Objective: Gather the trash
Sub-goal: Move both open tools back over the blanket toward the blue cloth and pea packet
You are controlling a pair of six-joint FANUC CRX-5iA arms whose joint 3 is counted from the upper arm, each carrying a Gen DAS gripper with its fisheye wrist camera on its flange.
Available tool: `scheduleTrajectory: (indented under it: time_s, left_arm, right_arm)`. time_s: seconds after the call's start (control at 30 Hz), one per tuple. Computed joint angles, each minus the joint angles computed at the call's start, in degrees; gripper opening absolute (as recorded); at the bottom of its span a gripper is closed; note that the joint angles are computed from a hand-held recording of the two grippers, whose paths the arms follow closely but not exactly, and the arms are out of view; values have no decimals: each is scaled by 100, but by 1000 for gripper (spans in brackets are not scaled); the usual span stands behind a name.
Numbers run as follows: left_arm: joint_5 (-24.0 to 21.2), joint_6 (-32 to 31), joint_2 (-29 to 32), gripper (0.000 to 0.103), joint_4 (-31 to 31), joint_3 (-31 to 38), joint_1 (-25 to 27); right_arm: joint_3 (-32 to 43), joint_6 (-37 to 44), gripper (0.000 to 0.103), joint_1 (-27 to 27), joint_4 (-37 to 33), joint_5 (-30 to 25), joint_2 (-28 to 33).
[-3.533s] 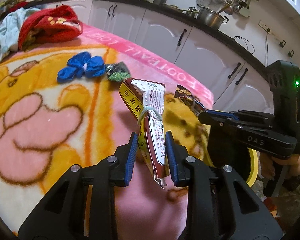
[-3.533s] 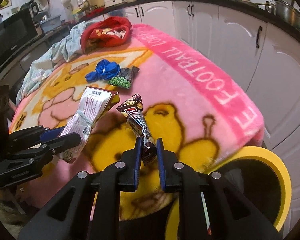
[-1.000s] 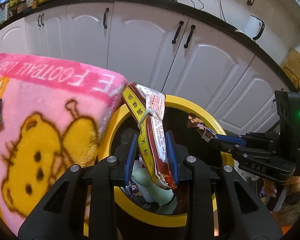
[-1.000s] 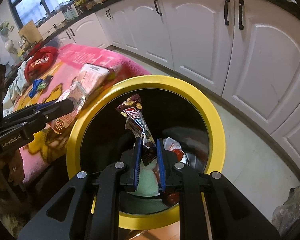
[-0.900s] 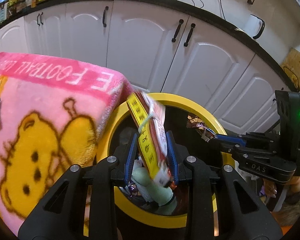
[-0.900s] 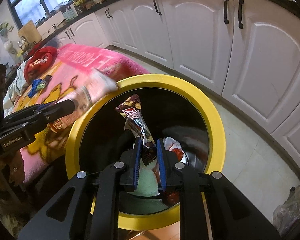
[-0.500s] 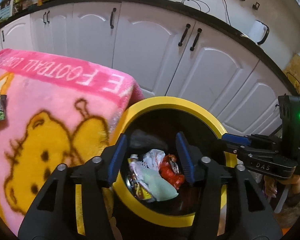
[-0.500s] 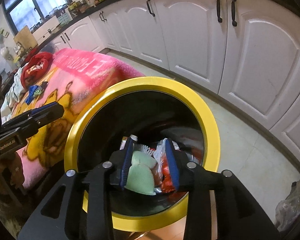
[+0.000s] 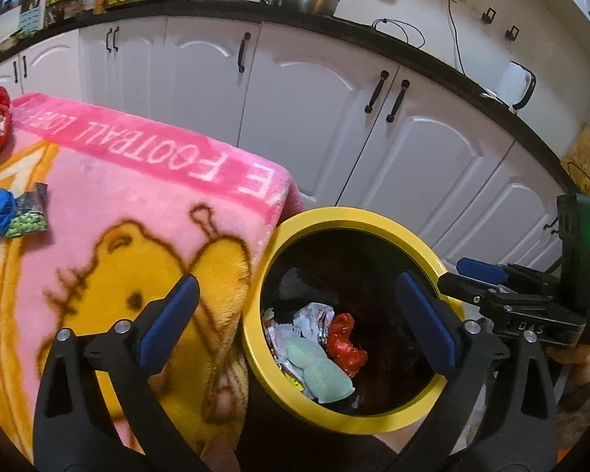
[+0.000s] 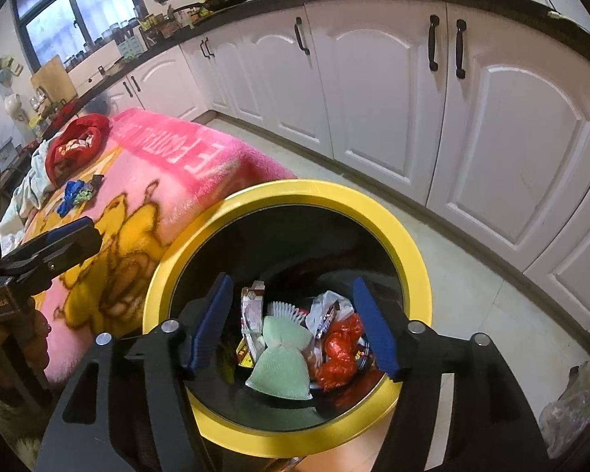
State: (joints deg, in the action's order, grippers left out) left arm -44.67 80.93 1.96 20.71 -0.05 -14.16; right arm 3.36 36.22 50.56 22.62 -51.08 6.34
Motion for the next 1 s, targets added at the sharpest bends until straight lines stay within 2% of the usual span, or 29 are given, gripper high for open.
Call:
scheduleTrajectory:
  time_s: [0.4,1.0]
  left_arm:
    - [193,144,-375,92,17,-259,192]
    - [521,173,-1042,92,220,-844,719]
  right_arm:
    - [9,-409,81,284,886,-54,13]
    - [587,-162,85,732,1478,-136,387]
